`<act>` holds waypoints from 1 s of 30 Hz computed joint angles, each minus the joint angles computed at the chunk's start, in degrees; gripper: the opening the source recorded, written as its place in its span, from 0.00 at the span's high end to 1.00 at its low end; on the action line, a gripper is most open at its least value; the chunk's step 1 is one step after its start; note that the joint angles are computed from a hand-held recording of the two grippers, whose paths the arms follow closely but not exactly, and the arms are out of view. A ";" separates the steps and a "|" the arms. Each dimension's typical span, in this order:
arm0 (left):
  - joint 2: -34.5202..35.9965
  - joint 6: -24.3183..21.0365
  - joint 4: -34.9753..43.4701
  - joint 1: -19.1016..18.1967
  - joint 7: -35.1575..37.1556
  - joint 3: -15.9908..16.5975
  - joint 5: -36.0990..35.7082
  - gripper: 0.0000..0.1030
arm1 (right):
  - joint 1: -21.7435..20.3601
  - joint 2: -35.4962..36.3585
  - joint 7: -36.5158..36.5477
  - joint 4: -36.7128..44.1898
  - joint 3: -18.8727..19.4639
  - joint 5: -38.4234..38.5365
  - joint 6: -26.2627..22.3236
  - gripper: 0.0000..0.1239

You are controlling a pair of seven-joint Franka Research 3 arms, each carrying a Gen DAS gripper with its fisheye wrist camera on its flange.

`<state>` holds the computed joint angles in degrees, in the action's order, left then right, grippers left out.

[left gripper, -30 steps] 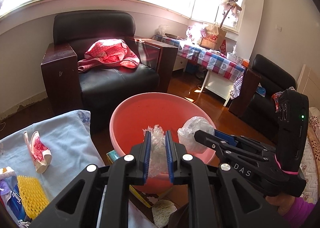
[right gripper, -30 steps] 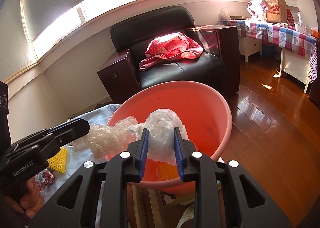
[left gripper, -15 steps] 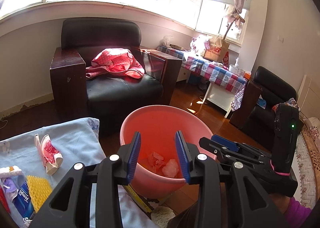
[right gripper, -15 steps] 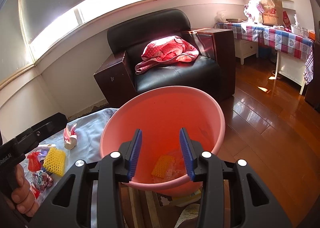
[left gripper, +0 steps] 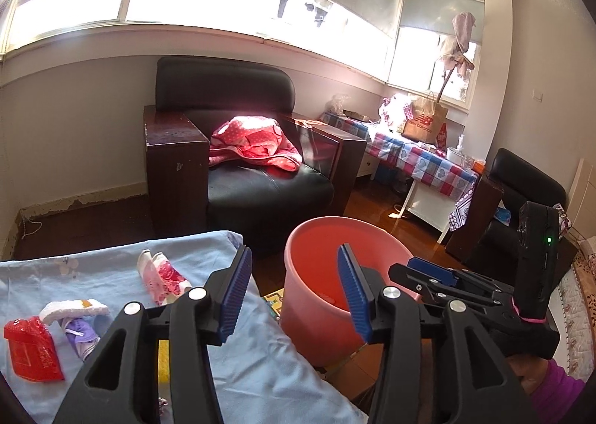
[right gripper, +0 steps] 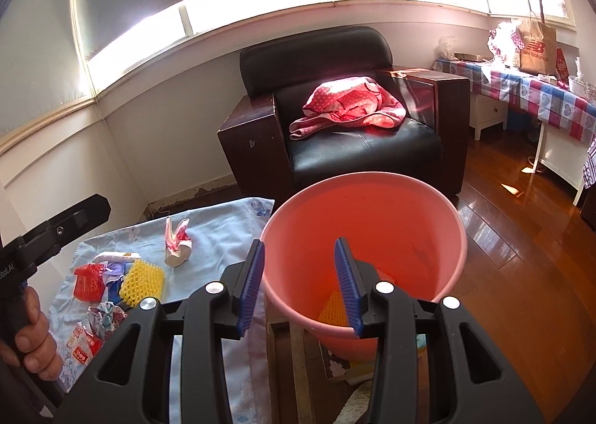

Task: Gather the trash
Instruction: 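Return both grippers to the table, then grasp the yellow foam net with the right gripper while the left grasps the crumpled wrapper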

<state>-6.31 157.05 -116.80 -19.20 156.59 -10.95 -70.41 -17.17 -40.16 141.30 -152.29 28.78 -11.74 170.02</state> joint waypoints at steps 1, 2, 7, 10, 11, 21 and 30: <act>-0.74 0.05 -0.63 0.32 -0.01 0.38 -0.36 0.53 | 0.38 0.46 -0.17 0.52 0.16 -0.02 -0.12 0.68; -1.37 0.15 -1.16 0.66 -0.22 0.82 -0.46 0.53 | 0.81 1.03 -0.36 1.14 0.30 -0.08 -0.29 0.68; -3.93 2.15 -3.84 1.99 -1.26 3.04 0.08 0.53 | 3.21 3.85 -0.95 3.73 0.84 -0.82 -0.89 0.68; -5.26 3.78 -5.90 2.67 -1.37 4.49 0.87 0.52 | 5.31 6.37 -1.65 5.30 0.25 -1.21 -0.93 0.68; -5.71 4.33 -6.66 2.91 -1.59 4.95 1.33 0.52 | 6.21 7.22 -1.96 5.70 -0.06 -1.28 -0.97 0.68; -9.58 2.61 -14.79 5.20 -7.00 9.91 10.23 0.52 | 15.09 16.45 -3.77 10.45 -3.68 -2.55 -2.27 0.68; -6.86 -1.94 -15.59 5.43 -11.46 9.97 16.77 0.52 | 23.43 23.37 -5.74 14.94 -8.83 -3.80 -4.23 0.68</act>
<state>-13.17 155.11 -132.39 -13.78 145.13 -0.98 -53.64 6.26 -16.79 135.56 -137.35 19.95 -15.54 165.79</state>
